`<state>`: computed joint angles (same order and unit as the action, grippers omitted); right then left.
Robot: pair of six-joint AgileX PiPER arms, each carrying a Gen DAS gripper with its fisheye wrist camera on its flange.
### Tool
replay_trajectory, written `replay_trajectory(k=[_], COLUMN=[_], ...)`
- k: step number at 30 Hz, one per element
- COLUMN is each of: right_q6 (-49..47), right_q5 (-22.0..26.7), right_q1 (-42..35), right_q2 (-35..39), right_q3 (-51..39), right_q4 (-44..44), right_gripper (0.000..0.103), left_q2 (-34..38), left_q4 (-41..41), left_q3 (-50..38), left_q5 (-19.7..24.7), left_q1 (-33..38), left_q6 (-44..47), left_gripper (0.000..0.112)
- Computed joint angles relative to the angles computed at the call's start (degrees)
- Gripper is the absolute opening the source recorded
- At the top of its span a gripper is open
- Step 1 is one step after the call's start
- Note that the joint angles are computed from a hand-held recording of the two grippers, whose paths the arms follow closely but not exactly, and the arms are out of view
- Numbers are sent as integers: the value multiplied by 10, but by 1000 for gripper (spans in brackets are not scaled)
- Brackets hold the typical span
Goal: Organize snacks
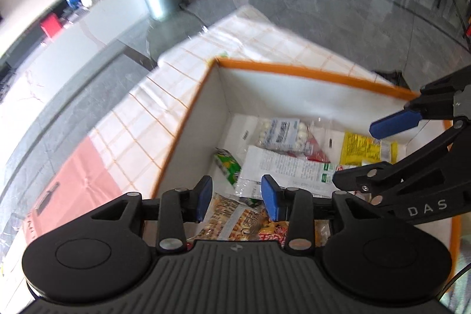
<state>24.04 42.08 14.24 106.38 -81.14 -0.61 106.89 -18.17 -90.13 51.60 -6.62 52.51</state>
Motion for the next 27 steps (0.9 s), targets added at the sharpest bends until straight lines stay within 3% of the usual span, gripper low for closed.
replay_trajectory(k=[8, 15, 16, 19, 21, 22, 26, 27], right_q6=[116, 410, 450, 569, 639, 672, 793, 816], right_q5=[-29, -27, -20, 17, 50, 76, 165, 183], right_q1=[65, 210, 233, 313, 369, 400, 503, 521], right_q2=[-124, -235, -246, -274, -281, -282, -266, -259], right_q3=[83, 183, 195, 222, 234, 237, 252, 253], right_q4=[-101, -353, -384, -465, -512, -533, -598, -605], right_gripper=[64, 73, 73, 78, 78, 79, 84, 84], left_q2=[-147, -300, -319, -367, -399, -412, -451, -452], left_q4=[-104, -222, -244, -299, -330, -334, -290, -283], left_q3=[98, 233, 248, 292, 327, 341, 385, 388], left_q5=[-13, -39, -30, -14, -21, -29, -71, -65], left_q1=[71, 178, 201, 265, 295, 307, 314, 329], left_q6=[40, 97, 112, 153, 182, 192, 156, 154], left_gripper=[47, 48, 50, 77, 81, 89, 91, 91])
